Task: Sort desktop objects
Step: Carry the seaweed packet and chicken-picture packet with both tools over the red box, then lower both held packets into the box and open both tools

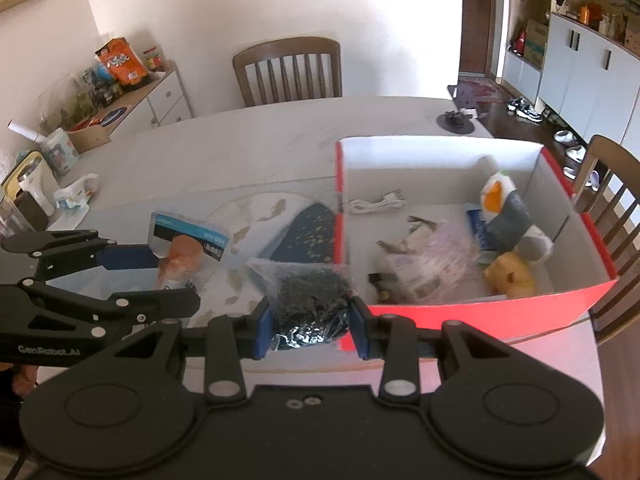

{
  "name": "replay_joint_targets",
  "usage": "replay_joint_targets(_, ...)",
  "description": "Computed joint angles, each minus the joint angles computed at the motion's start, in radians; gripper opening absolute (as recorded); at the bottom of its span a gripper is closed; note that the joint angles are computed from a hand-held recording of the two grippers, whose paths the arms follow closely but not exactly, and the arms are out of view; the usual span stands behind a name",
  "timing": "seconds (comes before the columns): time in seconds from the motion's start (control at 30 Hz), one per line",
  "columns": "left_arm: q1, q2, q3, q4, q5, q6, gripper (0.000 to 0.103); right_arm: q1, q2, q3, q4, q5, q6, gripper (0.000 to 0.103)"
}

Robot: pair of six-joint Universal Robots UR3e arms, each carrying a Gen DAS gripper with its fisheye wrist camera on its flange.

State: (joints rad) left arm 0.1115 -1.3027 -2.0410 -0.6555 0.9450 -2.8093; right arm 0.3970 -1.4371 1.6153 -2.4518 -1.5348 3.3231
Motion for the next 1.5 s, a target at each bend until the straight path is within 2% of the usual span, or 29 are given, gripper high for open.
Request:
replay_joint_targets(0.17,-0.114,-0.116,0.088,0.098,0.078,-0.090,0.059,-0.078,-0.045,0.049,-0.015,0.037,-0.054,0.037)
replay_joint_targets(0.4,-0.239,-0.262,0.228,0.154,0.161,-0.179,0.059,-0.195,-0.099,0.106,-0.026,0.108,-0.144,0.037)
replay_joint_targets(0.9,-0.380,-0.558,0.609,0.082,0.277,-0.283,0.059,-0.360,-0.079,0.097,-0.013,0.196,-0.292,0.037)
replay_joint_targets(1.07,-0.408,-0.685,0.811,0.015,0.318,-0.281,0.059,-0.397,-0.057,0.080,-0.005,0.223,-0.327,0.037)
replay_joint_targets(1.23,-0.410,-0.819,1.028,-0.108,0.315,-0.292,0.059,-0.422,-0.027,0.056,0.012,0.235,-0.356,0.037)
replay_joint_targets(1.33,-0.407,-0.912,1.181,-0.213,0.297,-0.300,0.059,-0.432,-0.010,0.041,0.025,0.239,-0.374,0.037)
replay_joint_targets(1.5,-0.419,-1.098,1.495,-0.391,0.325,-0.302,0.059,-0.440,0.017,0.010,0.056,0.243,-0.400,0.037)
